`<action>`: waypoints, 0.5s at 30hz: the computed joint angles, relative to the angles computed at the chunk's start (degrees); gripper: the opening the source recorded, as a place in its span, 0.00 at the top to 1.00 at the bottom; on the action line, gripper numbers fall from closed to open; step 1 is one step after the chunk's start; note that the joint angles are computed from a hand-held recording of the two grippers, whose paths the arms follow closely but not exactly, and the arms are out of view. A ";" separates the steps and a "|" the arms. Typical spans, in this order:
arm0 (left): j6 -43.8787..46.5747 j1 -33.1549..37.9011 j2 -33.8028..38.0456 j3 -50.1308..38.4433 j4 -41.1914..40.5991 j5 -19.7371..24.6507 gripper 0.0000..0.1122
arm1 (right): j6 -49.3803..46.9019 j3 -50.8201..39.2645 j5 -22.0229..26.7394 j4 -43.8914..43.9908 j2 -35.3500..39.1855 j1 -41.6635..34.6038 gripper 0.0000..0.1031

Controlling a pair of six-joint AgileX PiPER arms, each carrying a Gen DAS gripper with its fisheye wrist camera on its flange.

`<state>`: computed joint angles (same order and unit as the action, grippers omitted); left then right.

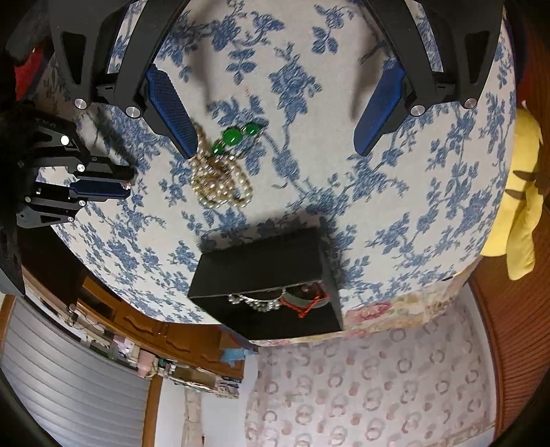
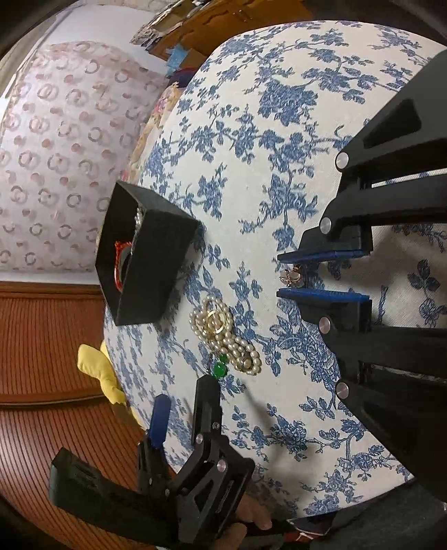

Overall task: Organize jewelry
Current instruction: 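Move the right tool to the small silver charm while the left tool approaches the pearl necklace, then grasp the pearl necklace with the left tool while the right tool grasps the silver charm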

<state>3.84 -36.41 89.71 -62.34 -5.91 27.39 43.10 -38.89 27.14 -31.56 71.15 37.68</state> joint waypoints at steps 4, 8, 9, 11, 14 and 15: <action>0.41 -0.89 1.43 -2.12 -0.37 0.48 0.21 | 0.62 1.17 0.20 -0.11 -2.43 -0.77 0.85; -0.06 -2.27 2.45 -3.44 0.25 0.05 0.21 | 0.99 2.16 0.47 -0.15 -4.09 -1.38 0.85; 0.52 -2.53 2.73 -3.85 -0.22 0.02 0.25 | 0.89 2.38 0.40 -0.05 -4.36 -1.56 0.85; 1.39 -2.76 3.21 -4.51 -0.98 0.55 0.36 | 1.36 2.87 0.47 -0.28 -4.97 -1.63 0.84; 2.33 -3.33 4.14 -5.60 -1.55 1.47 0.49 | 1.83 3.48 0.45 -0.50 -5.59 -1.61 0.84; 2.39 -3.57 4.25 -5.69 -1.54 1.53 0.54 | 2.21 3.62 0.49 -0.74 -5.70 -1.43 0.84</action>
